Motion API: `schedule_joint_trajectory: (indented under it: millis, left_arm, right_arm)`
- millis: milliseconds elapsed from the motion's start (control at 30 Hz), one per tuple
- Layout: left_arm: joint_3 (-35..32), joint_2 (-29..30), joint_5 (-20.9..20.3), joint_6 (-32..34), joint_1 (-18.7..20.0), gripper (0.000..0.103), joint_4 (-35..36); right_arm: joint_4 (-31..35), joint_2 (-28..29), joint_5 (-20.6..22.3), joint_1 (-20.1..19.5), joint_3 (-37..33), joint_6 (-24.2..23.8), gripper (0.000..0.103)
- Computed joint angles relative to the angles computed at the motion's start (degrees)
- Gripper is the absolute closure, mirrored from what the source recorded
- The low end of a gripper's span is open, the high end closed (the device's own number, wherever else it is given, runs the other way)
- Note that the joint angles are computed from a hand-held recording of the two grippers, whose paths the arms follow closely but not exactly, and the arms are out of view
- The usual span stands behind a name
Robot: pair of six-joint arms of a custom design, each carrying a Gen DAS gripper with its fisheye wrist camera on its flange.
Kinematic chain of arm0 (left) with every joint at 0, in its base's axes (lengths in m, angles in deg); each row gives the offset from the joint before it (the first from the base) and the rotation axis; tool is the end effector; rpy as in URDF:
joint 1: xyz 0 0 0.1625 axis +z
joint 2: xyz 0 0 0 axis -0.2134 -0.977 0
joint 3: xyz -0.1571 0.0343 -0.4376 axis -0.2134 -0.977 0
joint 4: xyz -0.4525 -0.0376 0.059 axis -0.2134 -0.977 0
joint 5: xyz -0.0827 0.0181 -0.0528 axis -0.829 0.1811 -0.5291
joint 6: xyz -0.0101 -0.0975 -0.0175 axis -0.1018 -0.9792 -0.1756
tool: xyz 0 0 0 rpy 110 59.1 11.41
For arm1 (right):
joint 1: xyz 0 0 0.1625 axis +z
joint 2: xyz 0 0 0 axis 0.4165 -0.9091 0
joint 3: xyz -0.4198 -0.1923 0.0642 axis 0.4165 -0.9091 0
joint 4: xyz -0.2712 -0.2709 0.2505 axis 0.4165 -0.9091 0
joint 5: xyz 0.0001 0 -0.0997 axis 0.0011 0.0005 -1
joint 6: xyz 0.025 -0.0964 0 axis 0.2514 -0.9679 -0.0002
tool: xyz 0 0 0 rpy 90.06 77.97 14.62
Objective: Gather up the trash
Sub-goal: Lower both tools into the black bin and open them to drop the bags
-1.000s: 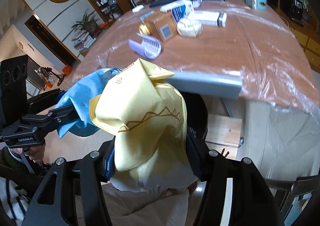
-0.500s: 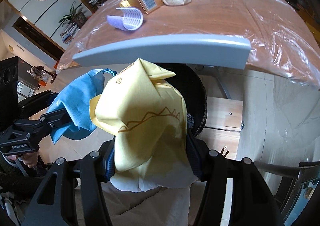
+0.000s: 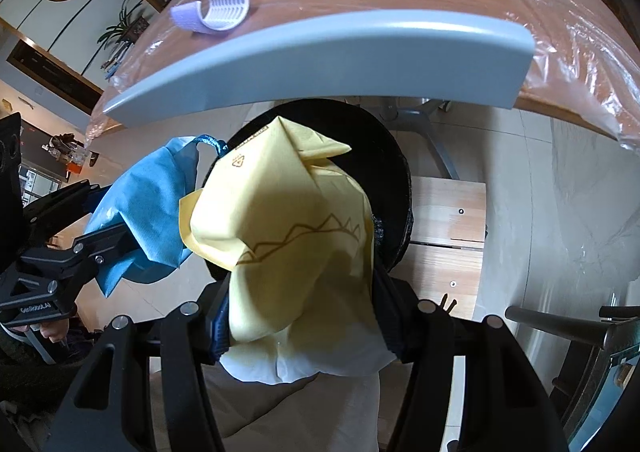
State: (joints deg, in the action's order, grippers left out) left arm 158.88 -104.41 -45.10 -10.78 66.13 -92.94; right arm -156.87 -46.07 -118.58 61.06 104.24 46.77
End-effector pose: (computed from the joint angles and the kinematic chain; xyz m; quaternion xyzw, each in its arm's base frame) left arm -0.3168 -0.7504 0.0365 0.1689 0.9425 -0.1694 0.2334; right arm 0.0419 -0.7946 0.2880 0.2175 -0.9599 0.0216 0.1755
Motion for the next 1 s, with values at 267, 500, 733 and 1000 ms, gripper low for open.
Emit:
schedule_joint_trajectory:
  millis: [267,500,733,1000]
  left_arm:
    - [-2.72,1.66,0.55,1.11,1.05,0.048,3.53]
    - [-4.42,2.38,0.17,2.32,1.89,0.048,6.2]
    - [-5.12,2.55,-0.13,2.7,2.57,0.048,7.47]
    - [-6.8,3.7,-0.69,3.88,3.07,0.046,9.04]
  right_arm:
    - [-1.42,1.83,-2.2,0.27,-0.82,0.98,0.045]
    - [-1.12,3.7,-3.59,0.4,-2.28,2.45,0.045]
    - [-0.49,4.97,-4.11,0.58,-3.47,4.12,0.045]
    - [0.11,5.78,-3.76,0.57,-4.25,4.88,0.042]
